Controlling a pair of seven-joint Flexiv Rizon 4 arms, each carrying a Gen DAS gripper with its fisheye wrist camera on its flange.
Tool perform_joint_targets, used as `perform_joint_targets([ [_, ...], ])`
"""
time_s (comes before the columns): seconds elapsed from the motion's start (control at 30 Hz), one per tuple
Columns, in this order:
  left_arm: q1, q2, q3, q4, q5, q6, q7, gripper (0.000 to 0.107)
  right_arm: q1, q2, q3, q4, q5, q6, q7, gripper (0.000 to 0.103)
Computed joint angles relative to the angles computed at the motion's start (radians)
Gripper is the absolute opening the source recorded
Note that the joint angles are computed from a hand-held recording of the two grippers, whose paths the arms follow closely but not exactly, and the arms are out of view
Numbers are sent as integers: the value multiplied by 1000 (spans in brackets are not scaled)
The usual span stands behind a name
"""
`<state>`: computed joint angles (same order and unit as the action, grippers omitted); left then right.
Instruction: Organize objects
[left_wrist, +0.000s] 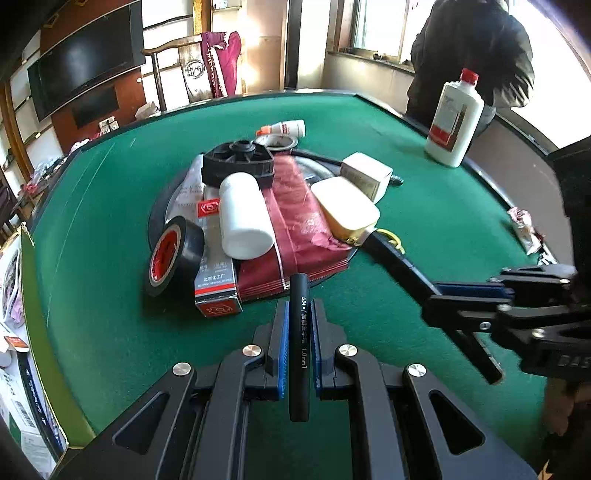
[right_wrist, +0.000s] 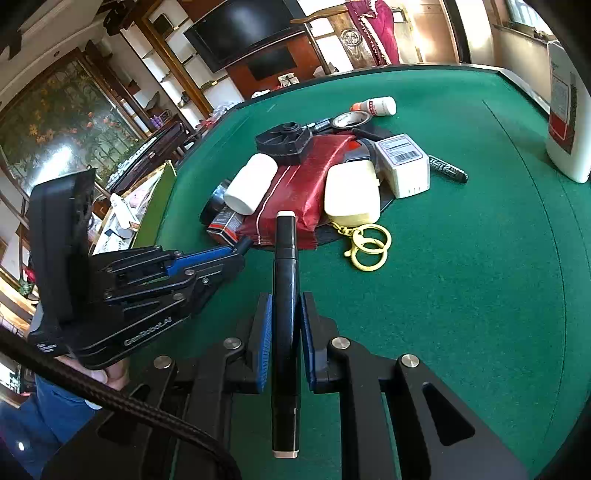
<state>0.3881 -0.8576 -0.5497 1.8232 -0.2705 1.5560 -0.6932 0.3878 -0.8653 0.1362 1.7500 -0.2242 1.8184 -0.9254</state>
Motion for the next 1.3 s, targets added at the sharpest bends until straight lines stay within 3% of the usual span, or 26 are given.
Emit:
perform_joint_targets([
  [0.4, 77, 1, -84, 26, -4, 2, 8, 8, -36, -19, 42, -21, -4, 3, 17, 12],
  [0.93, 127, -7, -135, 28, -14, -8, -8, 8, 58, -38, -25, -73, 57, 19, 110, 12],
  [1.1, 135, -7, -141, 27, -20, -19, -7, 8, 102, -41, -83, -81, 57, -1, 104, 12],
  [1.3, 124, -2, -129, 23, -35, -56, 9, 8, 63, -47, -50, -82, 49, -13, 105, 12],
])
